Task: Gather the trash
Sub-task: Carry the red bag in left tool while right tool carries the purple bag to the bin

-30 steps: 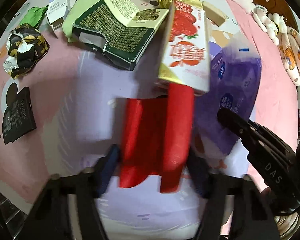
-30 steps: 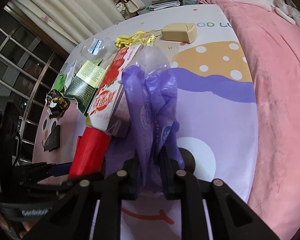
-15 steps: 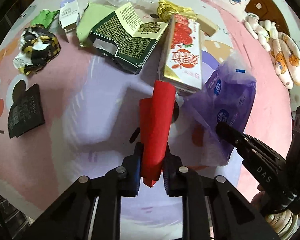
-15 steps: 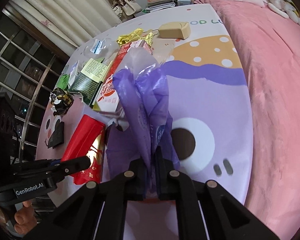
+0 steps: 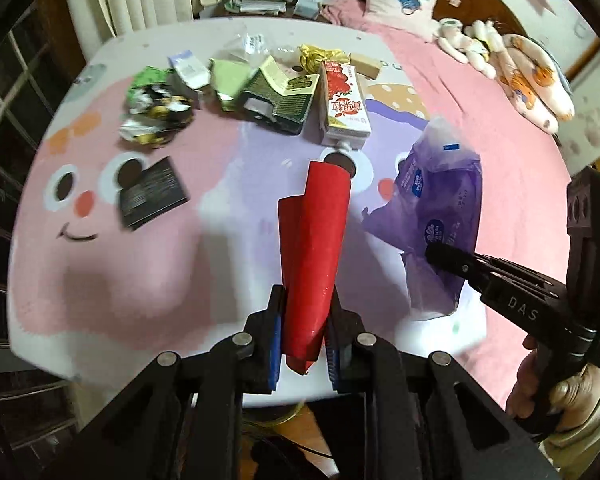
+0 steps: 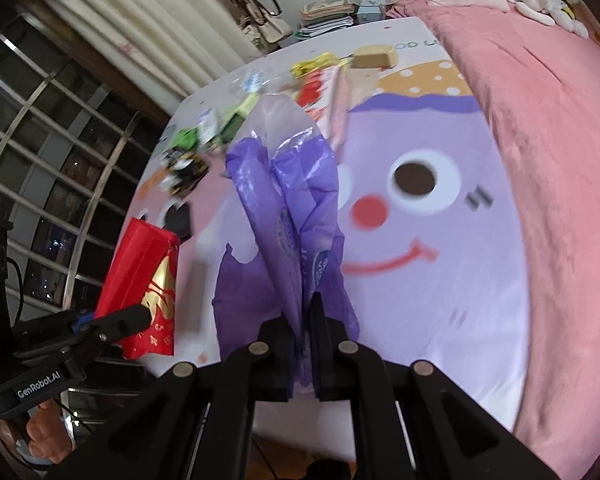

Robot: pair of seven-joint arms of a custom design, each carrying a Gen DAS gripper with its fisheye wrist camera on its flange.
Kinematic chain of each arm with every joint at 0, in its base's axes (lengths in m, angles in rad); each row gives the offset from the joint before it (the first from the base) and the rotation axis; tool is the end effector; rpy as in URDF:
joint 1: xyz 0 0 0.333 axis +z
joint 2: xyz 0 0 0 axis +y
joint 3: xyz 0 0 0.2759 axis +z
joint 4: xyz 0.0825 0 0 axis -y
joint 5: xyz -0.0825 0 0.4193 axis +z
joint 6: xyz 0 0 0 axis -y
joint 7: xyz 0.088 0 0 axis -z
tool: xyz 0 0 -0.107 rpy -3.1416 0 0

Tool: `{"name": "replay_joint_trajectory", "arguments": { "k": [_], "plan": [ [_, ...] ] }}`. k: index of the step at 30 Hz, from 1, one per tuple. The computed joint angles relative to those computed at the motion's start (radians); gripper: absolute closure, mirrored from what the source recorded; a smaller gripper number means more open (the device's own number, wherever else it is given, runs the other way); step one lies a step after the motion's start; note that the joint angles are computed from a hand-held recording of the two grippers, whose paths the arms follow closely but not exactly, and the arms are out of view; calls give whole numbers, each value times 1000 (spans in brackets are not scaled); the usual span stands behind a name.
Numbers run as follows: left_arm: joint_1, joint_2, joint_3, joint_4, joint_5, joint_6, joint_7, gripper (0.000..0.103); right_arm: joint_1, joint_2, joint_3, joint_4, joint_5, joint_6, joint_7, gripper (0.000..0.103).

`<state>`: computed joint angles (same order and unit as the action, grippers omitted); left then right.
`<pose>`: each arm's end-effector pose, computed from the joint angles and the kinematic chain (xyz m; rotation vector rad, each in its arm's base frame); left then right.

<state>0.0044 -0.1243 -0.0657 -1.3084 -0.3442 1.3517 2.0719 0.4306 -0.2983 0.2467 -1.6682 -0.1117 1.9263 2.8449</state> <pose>0.5032 -0.0759 0.7669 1.3368 -2.7519 0.5556 0.4008 0.3425 0.7366 -1.2237 2.2580 -0.1043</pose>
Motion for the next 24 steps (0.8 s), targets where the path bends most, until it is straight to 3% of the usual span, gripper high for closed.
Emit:
{"name": "replay_joint_trajectory", "arguments": {
  "k": [6, 10, 17, 24],
  "plan": [
    [61, -124, 94, -99, -30, -50, 192, 87, 74, 136, 92, 169, -93, -65, 133, 97],
    [94, -209, 141, -212, -21, -65, 291, 87, 155, 209, 112, 234, -156, -88, 231, 97],
    [138, -292, 177, -362, 72, -89, 418, 87, 287, 299, 100, 258, -150, -69, 355, 97],
    [169, -394, 166, -589, 178, -48, 450, 87, 334, 311, 74, 134, -14, 40, 386, 97]
  ]
}}
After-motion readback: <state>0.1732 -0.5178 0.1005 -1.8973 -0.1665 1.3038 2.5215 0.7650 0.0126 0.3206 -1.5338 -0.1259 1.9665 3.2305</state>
